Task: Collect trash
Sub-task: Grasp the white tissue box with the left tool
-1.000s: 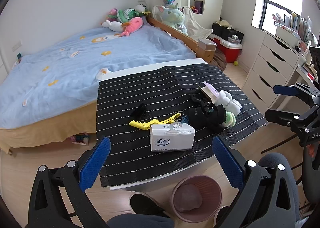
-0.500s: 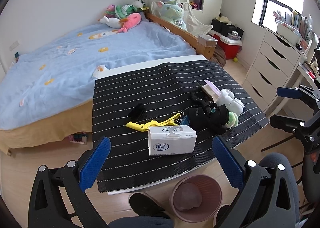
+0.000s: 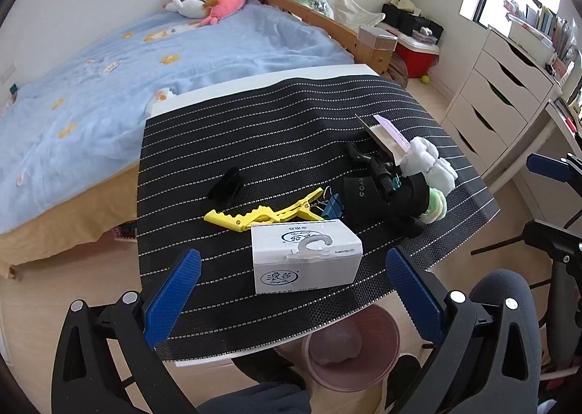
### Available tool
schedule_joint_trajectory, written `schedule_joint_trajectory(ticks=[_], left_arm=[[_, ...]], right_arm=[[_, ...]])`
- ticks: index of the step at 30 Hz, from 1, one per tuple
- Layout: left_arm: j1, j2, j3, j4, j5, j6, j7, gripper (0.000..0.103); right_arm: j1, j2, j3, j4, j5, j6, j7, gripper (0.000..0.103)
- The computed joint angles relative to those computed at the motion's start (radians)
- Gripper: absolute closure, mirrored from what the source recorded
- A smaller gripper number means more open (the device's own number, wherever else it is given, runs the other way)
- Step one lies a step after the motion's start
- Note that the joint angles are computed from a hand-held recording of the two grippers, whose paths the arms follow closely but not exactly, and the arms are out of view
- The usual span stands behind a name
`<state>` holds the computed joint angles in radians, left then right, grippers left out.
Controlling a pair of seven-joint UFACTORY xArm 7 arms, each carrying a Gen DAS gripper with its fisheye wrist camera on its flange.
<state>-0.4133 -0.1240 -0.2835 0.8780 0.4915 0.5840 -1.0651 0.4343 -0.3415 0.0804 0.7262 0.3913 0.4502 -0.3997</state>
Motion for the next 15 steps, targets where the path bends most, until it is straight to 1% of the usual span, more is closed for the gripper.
schedule_joint_trajectory(ticks=[8,14,15], left_arm=[[-0.013,0.067,0.022,0.041,-0.031,0.026,0.03,0.005],[-0.023,0.077,0.033,0.043,-0.033,0.019,0.029,0.006],[-0.024,0.077,0.034,0.042,-0.033,0.018,0.029,0.009]], right_arm=[[-0.004,0.002,-0.008,0.0,0.008,0.007,-0.007,0.003],[-0.005,0.005,-0.011,0.0,0.018,0.01,-0.013,0.003],[-0.006,0.004,-0.01,0.0,0.019,0.009,-0.014,0.003]])
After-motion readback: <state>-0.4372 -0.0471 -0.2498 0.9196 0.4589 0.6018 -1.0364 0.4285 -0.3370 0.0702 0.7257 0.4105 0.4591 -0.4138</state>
